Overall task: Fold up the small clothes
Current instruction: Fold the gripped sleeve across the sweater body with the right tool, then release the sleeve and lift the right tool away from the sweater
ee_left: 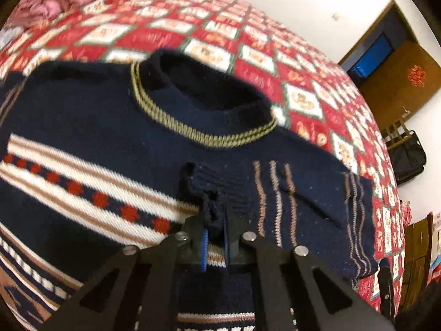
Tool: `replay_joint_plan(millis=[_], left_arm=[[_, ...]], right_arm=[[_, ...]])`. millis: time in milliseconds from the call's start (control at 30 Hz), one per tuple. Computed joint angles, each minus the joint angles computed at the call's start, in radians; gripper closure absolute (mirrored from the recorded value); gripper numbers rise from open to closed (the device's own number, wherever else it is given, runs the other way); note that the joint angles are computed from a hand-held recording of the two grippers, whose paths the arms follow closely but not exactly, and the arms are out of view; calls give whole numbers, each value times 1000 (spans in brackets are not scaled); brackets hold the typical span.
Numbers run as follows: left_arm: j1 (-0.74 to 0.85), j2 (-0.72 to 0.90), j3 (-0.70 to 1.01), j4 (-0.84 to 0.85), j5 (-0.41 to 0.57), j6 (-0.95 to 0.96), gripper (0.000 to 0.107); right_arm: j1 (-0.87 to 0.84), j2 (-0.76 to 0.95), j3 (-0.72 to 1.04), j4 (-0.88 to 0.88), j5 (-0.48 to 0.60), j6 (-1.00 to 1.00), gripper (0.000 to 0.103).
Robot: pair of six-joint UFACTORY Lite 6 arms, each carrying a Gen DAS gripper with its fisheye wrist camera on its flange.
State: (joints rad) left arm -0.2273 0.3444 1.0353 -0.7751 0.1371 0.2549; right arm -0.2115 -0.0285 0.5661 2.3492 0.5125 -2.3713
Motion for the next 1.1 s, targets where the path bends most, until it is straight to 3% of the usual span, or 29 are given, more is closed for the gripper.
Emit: replay_joint_plan(millis=[200,300,533,933,1100], left_arm=[[42,-141,-59,69,2,20,98],[58,-162,-61,182,-17,-60,98],[161,-174,-64,160,-11,33,98],[289,-153,-79,-163,-21,450,98],[282,-91,-54,-196,-71,489,98]], right_arm=[[-49,2,1,-45,32,65,35],[-62,15,15,-84,33,108,35],[-47,28,30,-200,32,191,35],[8,70,47,-357,71,270,35],[25,72,59,-407,49,294,35]])
